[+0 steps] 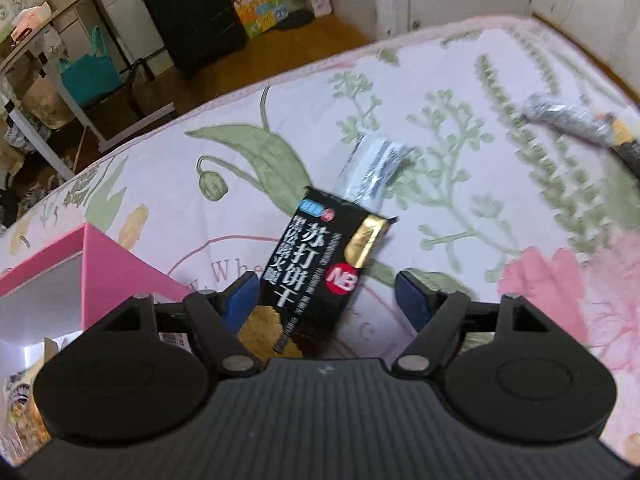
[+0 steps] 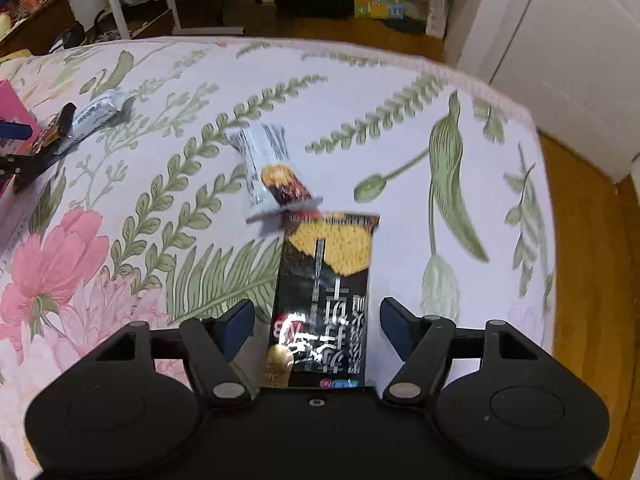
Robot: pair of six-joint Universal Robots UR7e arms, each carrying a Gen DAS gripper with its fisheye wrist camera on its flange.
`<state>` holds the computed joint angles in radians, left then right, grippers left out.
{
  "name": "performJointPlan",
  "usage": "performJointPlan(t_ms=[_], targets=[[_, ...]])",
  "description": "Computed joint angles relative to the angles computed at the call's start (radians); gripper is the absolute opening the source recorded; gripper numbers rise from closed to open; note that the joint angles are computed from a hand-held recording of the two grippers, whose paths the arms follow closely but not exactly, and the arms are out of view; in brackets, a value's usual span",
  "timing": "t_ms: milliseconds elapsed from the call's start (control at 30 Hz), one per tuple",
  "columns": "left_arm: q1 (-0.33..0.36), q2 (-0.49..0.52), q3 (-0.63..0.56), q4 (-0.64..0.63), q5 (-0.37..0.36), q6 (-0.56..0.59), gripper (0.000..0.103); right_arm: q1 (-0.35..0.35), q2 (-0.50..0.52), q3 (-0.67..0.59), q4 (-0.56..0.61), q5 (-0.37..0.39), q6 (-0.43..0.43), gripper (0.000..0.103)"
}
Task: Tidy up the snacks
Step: 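Grasp the black soda cracker packet with both tools and lift it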
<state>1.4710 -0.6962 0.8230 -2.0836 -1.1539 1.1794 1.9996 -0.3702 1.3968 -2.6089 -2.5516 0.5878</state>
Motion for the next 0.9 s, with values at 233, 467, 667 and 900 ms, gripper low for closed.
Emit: performJointPlan(t_ms=[233,467,667,900], targets=[[0.001,0.007,0.048,-0.108,0.029,0.02,0.079,-0.01,0.027,-0.017,-0.027,-0.007,-0.039,0.08],[-0.007,-0.012,0.081,-0.127,0.058,-0.001,0.053,-0.009,0.019,-0.019,-0.024,-0.011,0.0,0.054],[-0.01,-0.051,0.09,-0.02,0.044,-0.087,0.053,-0.005,-0.005,-0.017,0.03,0.055,0.109,0.054],[-0.016,-0.119,0.117,0.125,0.016,-0.187,0.053,0.014,-0.005,-0.046,0.138,0.089,0.208,0.054]])
